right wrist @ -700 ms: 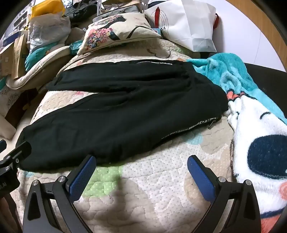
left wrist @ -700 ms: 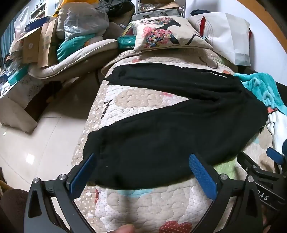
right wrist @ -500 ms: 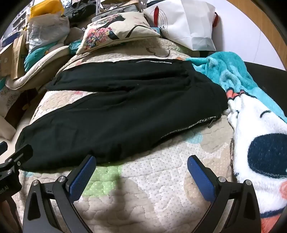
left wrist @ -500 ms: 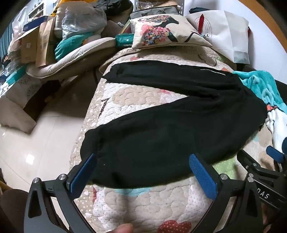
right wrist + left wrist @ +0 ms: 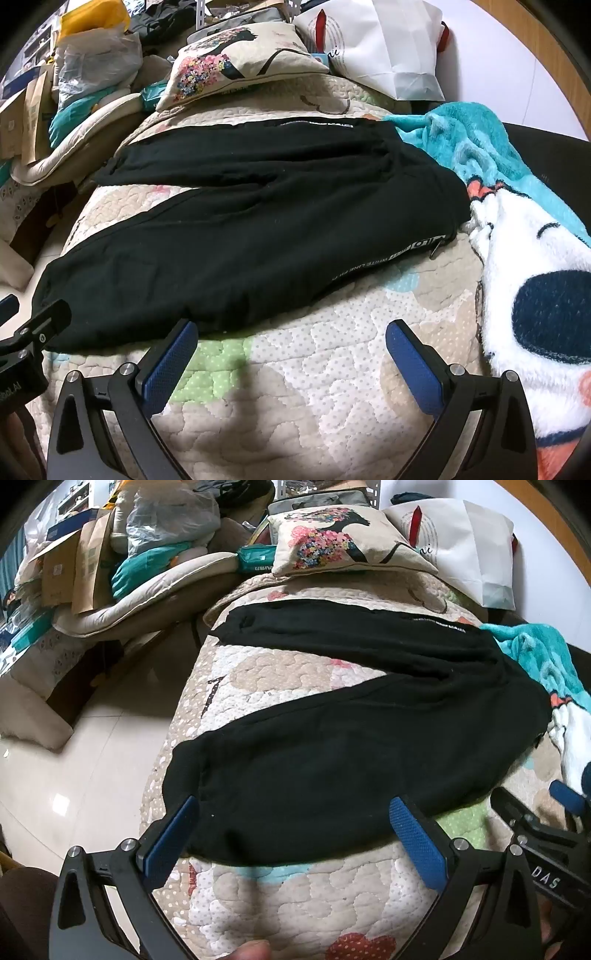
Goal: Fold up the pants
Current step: 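Move both grippers toward the waistband of the black sweatpants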
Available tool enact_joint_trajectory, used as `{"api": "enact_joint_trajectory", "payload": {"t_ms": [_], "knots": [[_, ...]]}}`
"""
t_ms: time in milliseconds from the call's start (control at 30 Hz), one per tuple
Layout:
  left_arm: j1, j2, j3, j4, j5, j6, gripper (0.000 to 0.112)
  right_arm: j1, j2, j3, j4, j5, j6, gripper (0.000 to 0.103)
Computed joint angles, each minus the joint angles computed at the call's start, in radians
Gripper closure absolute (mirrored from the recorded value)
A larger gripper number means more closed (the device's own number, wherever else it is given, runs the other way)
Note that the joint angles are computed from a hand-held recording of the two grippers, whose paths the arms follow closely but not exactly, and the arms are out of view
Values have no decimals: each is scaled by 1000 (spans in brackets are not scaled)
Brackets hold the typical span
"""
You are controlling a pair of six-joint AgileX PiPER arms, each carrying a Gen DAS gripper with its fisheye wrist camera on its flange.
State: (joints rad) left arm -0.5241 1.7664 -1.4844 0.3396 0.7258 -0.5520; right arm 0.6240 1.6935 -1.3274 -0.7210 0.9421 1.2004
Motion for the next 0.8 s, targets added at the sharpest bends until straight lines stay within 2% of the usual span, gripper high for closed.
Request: {"api": "enact_joint_trajectory", "payload": {"t_ms": [200,500,633,700,800], "knots": [[-34,17,9,40,24,-25,9,-3,-7,-6,-6,21,11,0],[-25,89,-30,6,103,-9,9,-25,-49,18,15,3,28,0],[-21,79,-6,3,82,-40,9,-26,-61,25,13,-1,35,0],[-3,65,30,-26,38,-54,9,-30,-66,27,12,-4,36,0],[5,56,46,-48,14,-55,9,-28,-74,30,3,-4,48,0]]}}
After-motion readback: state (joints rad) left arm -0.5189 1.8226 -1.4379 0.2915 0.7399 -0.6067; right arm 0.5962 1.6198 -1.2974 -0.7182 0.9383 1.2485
